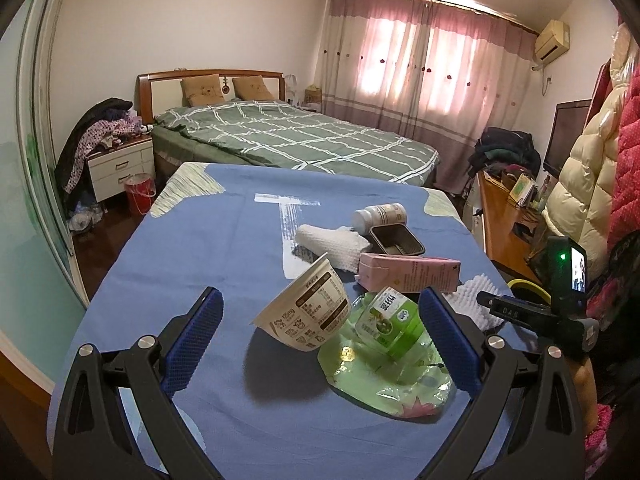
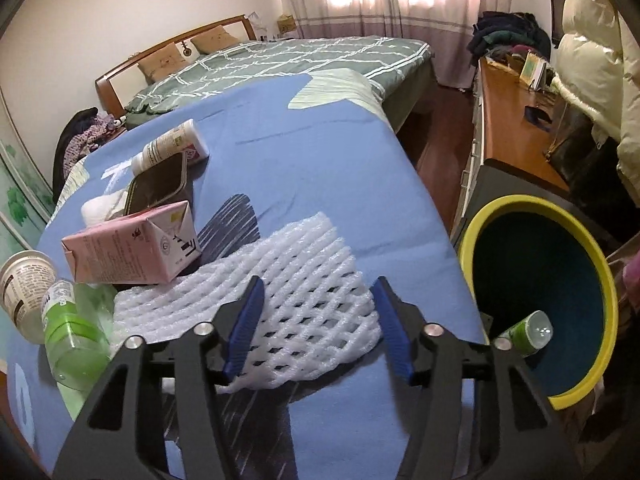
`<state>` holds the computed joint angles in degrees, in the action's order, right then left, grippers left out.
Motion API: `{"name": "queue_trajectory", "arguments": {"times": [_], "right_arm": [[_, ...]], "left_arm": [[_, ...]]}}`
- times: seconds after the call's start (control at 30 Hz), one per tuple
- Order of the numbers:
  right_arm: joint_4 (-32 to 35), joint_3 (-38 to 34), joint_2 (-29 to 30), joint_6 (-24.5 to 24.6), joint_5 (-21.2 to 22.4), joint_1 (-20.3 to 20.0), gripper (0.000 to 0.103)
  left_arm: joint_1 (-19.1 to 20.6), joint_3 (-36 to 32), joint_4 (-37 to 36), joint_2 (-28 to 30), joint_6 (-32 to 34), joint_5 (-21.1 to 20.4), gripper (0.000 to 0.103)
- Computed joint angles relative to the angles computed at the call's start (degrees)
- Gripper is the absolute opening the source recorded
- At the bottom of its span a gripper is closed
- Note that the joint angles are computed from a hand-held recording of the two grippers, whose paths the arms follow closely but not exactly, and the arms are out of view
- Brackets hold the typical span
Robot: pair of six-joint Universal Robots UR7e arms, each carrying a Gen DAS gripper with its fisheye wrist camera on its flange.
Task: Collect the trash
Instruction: 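Close the right tool on the white foam net, then carry the foam net with the right tool into the bin and open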
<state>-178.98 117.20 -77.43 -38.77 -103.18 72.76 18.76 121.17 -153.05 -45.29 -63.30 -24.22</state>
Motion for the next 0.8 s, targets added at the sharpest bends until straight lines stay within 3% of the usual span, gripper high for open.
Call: {"name": "queue_trajectory", "arguments": {"times": [0.27, 0.8], "right_arm": [[-1.57, 1.76, -0.72, -0.62, 1.21, 0.09, 0.019], [0.17, 5.40, -9.96, 3.73, 10.93, -3.63, 0.015]], "left_arm": [[0.26, -0.46, -0.93, 0.97, 0.57, -0.62, 0.097], [0.33, -0.68, -1.86, 1.93, 1.19, -1.04, 0.097]]}}
